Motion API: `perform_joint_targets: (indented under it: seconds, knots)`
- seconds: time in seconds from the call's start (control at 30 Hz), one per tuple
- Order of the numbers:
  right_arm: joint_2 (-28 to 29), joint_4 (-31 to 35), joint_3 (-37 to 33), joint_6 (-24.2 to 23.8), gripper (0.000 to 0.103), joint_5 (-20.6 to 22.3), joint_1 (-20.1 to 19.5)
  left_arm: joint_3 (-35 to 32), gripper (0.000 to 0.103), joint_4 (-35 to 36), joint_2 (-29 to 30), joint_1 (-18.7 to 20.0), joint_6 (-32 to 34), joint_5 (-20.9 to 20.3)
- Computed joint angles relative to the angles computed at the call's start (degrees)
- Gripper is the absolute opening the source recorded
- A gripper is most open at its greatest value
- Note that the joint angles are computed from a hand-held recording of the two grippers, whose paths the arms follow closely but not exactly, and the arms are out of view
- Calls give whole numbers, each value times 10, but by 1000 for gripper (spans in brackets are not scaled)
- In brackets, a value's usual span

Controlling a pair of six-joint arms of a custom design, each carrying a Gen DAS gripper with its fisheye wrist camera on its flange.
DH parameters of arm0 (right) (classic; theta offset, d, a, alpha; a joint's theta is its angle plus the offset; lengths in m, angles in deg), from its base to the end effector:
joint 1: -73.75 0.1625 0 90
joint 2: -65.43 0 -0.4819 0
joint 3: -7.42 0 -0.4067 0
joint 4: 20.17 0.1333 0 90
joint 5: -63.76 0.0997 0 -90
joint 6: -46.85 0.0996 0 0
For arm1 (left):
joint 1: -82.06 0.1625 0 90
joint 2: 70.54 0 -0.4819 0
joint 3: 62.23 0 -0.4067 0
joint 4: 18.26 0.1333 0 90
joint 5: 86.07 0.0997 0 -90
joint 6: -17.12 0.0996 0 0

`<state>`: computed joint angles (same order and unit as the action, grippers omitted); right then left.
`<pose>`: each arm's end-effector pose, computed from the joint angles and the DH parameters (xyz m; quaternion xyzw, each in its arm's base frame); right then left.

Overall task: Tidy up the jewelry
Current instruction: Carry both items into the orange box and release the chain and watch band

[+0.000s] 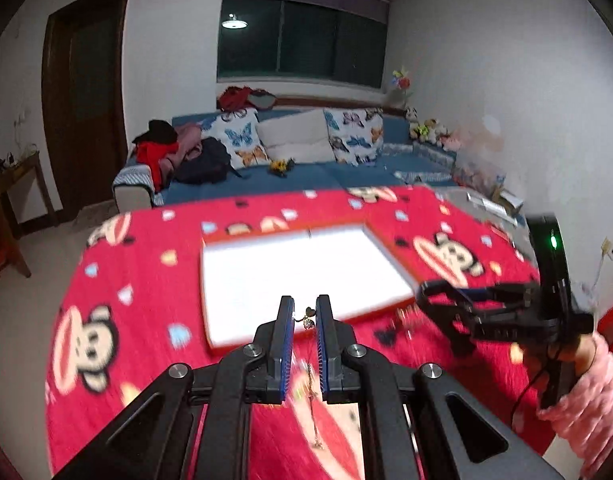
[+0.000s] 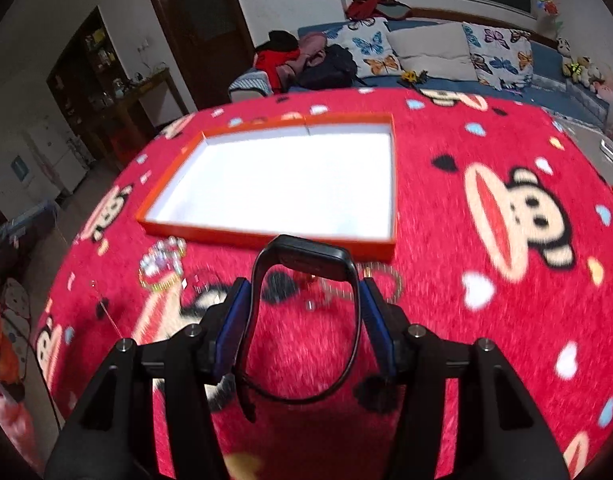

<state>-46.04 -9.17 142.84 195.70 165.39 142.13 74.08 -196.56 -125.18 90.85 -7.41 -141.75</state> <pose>0.0249 -0.2445 0.3083 0.0266 -0.8831 0.3719 0.2848 -0.4121 -0.2554 0.0829 0.4378 0.8477 -0.2682 0.1337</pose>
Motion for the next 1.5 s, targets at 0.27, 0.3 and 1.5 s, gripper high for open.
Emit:
perform_joint_targets:
  seconds: [0.27,0.3,1.5]
  knots:
    - [49,11,-64,17,55,22,44,-113,11,26,10,60,122,13]
    - [56,10,-70,17,55,22,45,-126,11,33,16,67,131,16]
    - [164,-54,-93,-10,72,56,20,-134,13,64,183,203,74,-47]
